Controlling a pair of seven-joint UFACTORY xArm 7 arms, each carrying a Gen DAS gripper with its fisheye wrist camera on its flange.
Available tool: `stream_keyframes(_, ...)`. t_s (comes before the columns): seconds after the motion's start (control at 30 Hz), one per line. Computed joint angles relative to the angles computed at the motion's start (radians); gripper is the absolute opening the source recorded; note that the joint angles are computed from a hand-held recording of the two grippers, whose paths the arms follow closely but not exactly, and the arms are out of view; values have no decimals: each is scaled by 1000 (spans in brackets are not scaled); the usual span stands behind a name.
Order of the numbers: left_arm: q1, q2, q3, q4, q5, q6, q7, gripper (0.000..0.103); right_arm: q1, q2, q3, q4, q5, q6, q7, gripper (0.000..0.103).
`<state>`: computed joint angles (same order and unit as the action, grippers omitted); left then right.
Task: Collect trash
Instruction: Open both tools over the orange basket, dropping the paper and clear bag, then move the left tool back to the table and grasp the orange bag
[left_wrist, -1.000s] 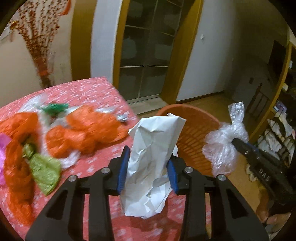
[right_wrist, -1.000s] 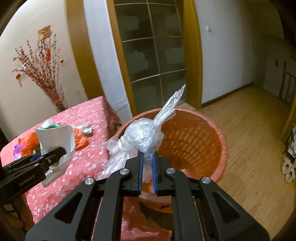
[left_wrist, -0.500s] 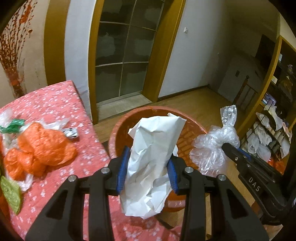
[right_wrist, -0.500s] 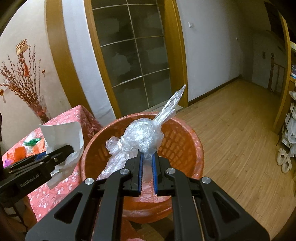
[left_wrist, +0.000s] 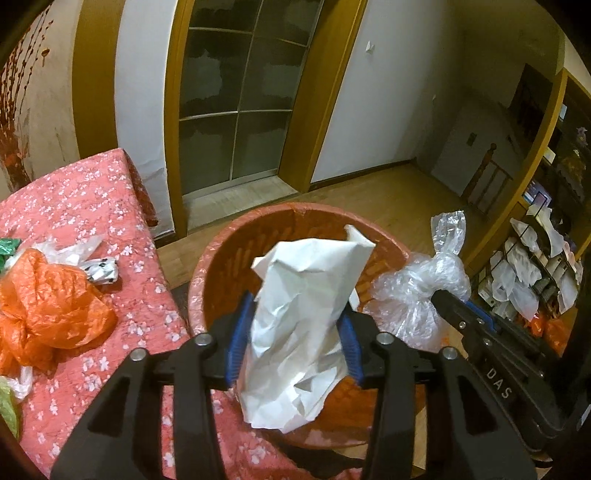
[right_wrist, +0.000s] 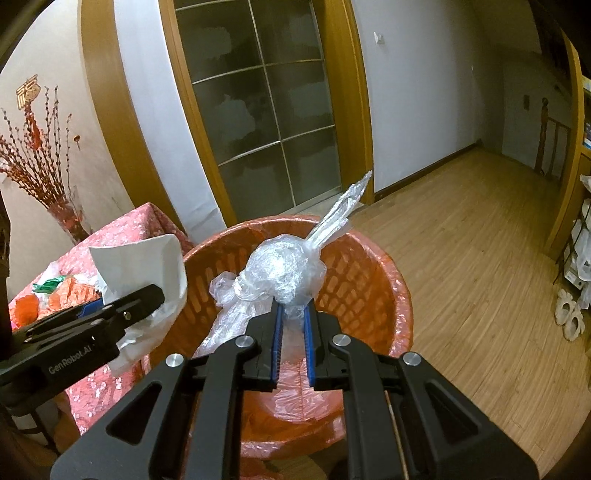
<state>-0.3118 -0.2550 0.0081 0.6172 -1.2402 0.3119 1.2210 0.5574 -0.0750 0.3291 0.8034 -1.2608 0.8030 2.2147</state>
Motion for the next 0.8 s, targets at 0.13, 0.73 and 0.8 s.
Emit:
stream_keyframes(0.13,5,18,-3,3,5,-13,-14,59,-5,-3,-4,-4,7,-9,-6,24)
stream_keyframes(0.73,19,-148,69,-125,67,-101,-17,78,35,2,26,31,33,92,-27,66)
stream_keyframes(0.8,16,-181,95,-148,98,-117,-27,79,44,7,30,42,35,101,-32,66)
